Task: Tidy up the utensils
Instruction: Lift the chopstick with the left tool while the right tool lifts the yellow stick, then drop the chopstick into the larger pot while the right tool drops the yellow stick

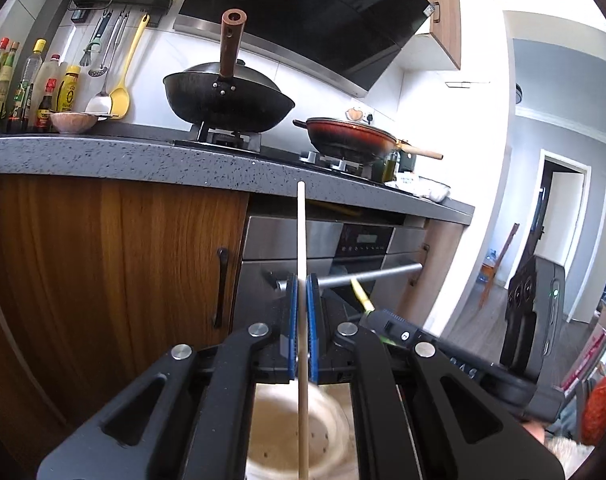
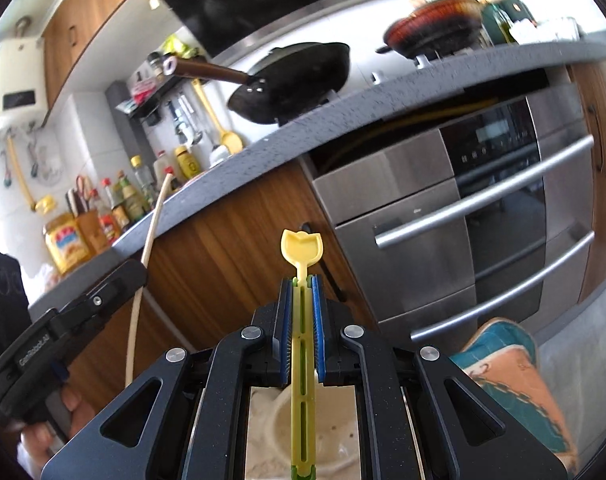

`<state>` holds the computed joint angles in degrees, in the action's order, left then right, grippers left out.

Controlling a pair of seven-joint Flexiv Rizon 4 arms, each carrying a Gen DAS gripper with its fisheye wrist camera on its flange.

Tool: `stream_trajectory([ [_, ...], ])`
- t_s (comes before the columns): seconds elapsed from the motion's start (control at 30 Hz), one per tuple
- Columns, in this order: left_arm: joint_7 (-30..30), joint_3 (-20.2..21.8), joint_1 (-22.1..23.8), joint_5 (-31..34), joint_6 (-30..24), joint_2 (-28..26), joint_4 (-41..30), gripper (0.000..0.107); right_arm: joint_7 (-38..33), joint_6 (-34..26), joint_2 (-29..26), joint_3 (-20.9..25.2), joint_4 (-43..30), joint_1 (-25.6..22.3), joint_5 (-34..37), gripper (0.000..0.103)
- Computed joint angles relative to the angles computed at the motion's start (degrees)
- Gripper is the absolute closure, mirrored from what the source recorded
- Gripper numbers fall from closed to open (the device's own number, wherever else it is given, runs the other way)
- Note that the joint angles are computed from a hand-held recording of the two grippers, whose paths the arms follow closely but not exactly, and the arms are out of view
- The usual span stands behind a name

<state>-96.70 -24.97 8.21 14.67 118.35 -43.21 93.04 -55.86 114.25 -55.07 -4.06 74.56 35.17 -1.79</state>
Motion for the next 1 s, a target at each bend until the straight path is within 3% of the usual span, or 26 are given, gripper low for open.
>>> stream_trajectory([
  [0.1, 0.76, 1.94, -2.07, -1.43, 0.53, -1.80, -2.59, 0.102, 0.35, -0.43, -2.25, -0.87, -2.80, 0.37, 0.64, 0.092],
  [0.23, 2.77, 8.18, -7.15, -6.35, 3.19, -2.68, -3.94, 0.102, 0.66, -1.61, -3.98, -1.68, -4.61, 0.91, 0.84, 0.092],
  [0.63, 0.87, 6.32, -3.91, -3.91, 3.36, -1.88, -0.05, 0.102, 0.23, -2.70, -3.60, -8.86, -2.67, 5.66, 6.00, 0.092],
  [0.9, 1.02, 8.23, -4.55, -3.85, 4.22, 0.06, 4.23, 0.102, -2.66, -3.45, -5.76, -22.00, -3.32, 14.05, 14.75, 0.092],
  [1.0, 1.15, 8.08, -4.52, -3.74, 4.18, 0.00, 4.79, 0.102, -2.80, -4.94, -6.88, -24.59, -4.04, 15.34, 15.42, 0.092],
])
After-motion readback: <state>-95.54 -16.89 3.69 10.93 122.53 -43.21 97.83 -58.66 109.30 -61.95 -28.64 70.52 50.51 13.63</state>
